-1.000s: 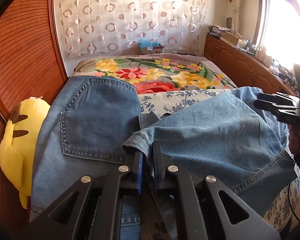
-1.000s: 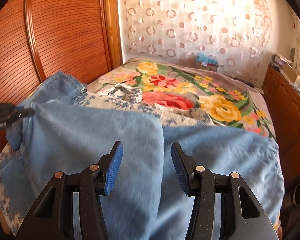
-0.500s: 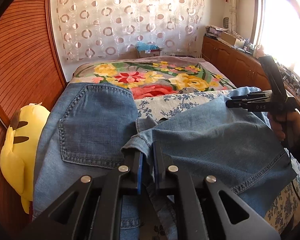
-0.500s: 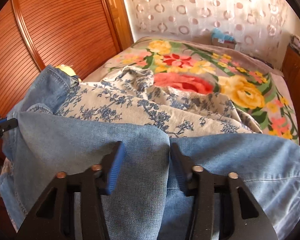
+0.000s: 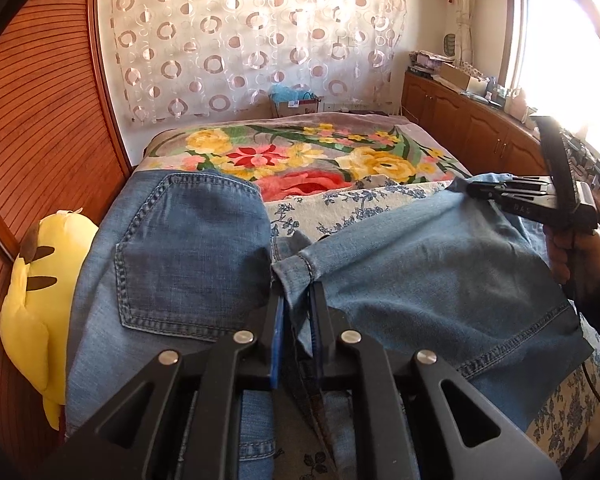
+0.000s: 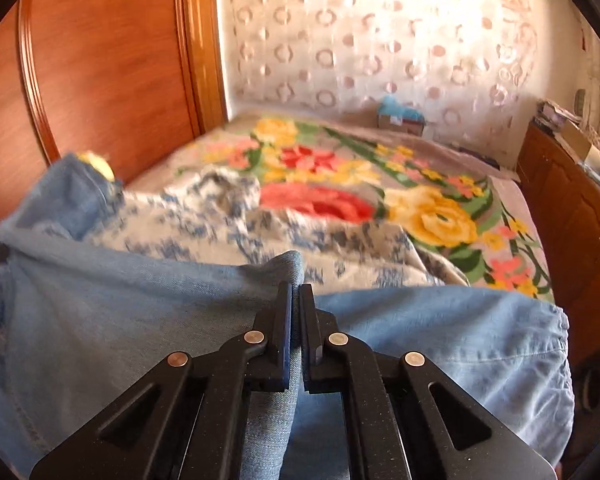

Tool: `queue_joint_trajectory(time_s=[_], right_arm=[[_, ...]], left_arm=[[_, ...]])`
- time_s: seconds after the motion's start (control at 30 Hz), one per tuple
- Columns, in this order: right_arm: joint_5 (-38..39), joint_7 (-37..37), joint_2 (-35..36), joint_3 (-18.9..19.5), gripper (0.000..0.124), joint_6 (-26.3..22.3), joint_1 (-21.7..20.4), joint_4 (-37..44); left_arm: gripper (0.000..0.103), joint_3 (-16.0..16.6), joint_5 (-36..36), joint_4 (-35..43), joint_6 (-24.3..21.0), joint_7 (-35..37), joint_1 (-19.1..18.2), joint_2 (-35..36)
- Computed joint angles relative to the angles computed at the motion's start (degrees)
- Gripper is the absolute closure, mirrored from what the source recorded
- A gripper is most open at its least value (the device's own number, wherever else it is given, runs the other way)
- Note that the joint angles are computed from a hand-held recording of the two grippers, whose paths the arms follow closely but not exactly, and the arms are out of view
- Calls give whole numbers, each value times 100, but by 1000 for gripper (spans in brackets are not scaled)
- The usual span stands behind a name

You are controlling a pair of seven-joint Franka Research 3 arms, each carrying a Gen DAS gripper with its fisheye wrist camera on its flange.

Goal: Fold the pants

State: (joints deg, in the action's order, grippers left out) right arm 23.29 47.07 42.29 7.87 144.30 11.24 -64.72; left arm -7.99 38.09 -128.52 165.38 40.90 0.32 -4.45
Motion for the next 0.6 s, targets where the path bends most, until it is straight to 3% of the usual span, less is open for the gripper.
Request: queue_joint_trajectory(time_s=[0.1,0.17,0.43,0.6], right_arm=[[-63,64,-25,-39,116,-84,-7,-33],[154,-133,-197,118,108,-136,-178,-236],[1343,-1517,-1586,467,87,204,-598,-2119],[1972,-2079,-2264,327,78,230,-524,-3047]], left_arm=[[82,-23,-59,-81,-108,16,-26,-122],[67,-42,-76,-187,-109,-15,-32,-229],[65,-268,-449,-871,261,-33,-184,-719],[65,-403,-519,-1020,166,-188,-229,-725]])
